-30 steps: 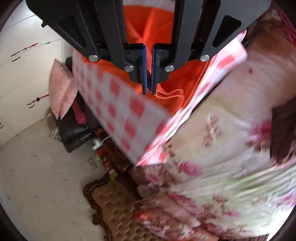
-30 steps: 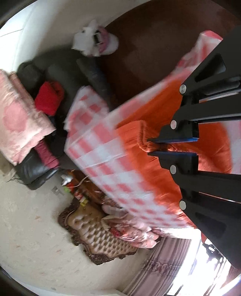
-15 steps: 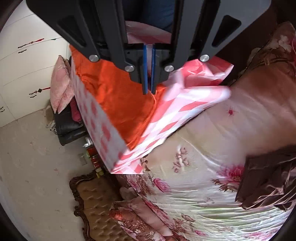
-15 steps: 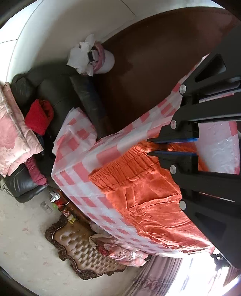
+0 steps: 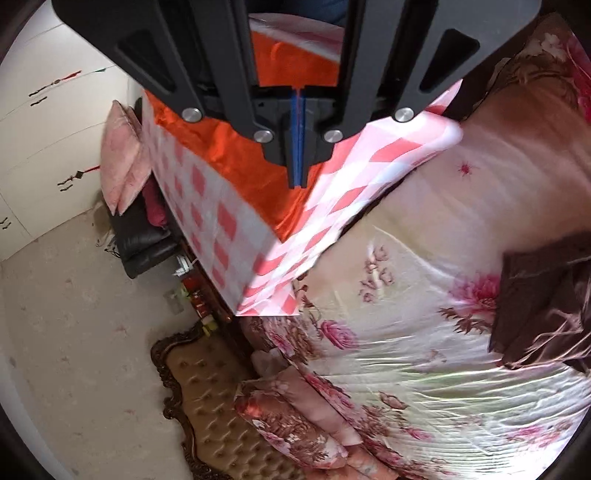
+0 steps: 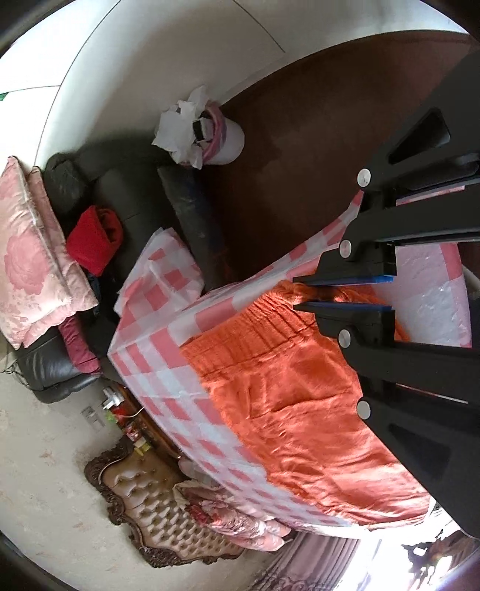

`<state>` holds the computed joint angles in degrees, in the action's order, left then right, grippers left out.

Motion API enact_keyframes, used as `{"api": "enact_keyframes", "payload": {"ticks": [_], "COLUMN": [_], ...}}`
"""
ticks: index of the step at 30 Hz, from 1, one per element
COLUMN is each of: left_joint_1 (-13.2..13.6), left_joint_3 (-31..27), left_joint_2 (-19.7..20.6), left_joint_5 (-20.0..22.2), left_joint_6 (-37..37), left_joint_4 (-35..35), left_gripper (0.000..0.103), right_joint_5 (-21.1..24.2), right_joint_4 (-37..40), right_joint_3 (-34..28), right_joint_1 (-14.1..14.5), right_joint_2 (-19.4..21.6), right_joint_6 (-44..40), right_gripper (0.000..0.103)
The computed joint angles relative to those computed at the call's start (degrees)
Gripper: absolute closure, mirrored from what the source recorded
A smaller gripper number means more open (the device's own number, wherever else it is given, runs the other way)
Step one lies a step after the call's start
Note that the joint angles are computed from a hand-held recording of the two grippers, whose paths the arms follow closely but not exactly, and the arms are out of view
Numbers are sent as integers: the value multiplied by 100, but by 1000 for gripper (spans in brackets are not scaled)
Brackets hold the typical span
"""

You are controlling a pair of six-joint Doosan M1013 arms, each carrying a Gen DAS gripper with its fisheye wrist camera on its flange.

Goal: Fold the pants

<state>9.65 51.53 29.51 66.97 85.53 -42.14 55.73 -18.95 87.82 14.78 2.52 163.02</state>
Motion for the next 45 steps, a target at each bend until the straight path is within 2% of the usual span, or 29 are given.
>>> {"api": "enact_keyframes", "payload": {"ticks": [1,2,3,4,7,9,10,13,14,16,18,22,24,25,26,27,28,30,31,34,37,39,43,45], "left_joint_1": [-10,-43,-73,-86,-185,-290,-342,-515,-576,-667,-796,-1003,-1026,-1023,-1039,-1054,-1045,-1026,-1023,-1020,-988,-982,-986,-966], "left_joint_3": [-64,-54,-9,37,380,463,425,56,-200,-735,-1334,-2049,-2222,-2303,-2387,-2298,-2328,-2242,-2234,-2204,-2453,-2618,-2434,-2294], "left_joint_2": [21,-3,-31,-55,-249,-315,-303,-98,61,385,748,1201,1339,1403,1457,1405,1413,1350,1341,1264,1319,1376,1267,1199], "left_joint_5": [83,117,174,185,69,-158,-279,-511,-439,-153,188,727,934,1049,1172,1093,1144,1080,1057,925,981,1080,961,862], "left_joint_6": [-3,17,-22,-22,385,732,1064,1886,1986,1995,2253,2688,2753,2793,2863,2922,2961,3045,3064,3112,3138,3158,3260,3308], "left_joint_4": [40,212,415,490,809,1043,978,1054,1227,1503,1875,2501,2577,2589,2657,2687,2629,2508,2511,2553,2446,2426,2415,2353], "left_gripper": [103,96,86,69,69,69,68,59,59,61,61,61,61,69,77,81,84,86,86,87,87,87,87,87], "right_joint_5": [13,-8,-26,-22,133,300,377,703,940,1109,1442,2254,2456,2451,2356,2220,2022,1474,1127,769,920,1383,2280,2561], "right_joint_4": [-38,-97,-144,-167,-184,-197,-228,-524,-728,-970,-1284,-2046,-2387,-2436,-2440,-2387,-2309,-2025,-1701,-1060,-535,283,583,884], "right_joint_3": [4,24,38,41,-45,-147,-179,-308,-389,-408,-456,-702,-961,-1068,-1268,-1433,-1593,-2007,-2295,-3048,-4008,-4897,-6182,-6583], "right_joint_1": [17,37,52,60,64,70,86,205,286,385,509,799,949,984,1044,1081,1120,1180,1183,1149,1092,947,873,819], "right_joint_2": [10,4,1,2,79,145,168,273,339,361,383,502,630,685,798,894,990,1248,1431,1929,2600,3169,3978,4204], "right_joint_6": [20,71,118,140,2,-105,-109,-92,-86,-42,117,241,-56,-239,-630,-985,-1378,-2346,-2996,-4202,-5371,-6443,-7871,-8352], "right_gripper": [96,96,95,95,95,94,93,86,80,77,64,62,61,60,56,48,45,31,30,30,33,55,56,56]}}
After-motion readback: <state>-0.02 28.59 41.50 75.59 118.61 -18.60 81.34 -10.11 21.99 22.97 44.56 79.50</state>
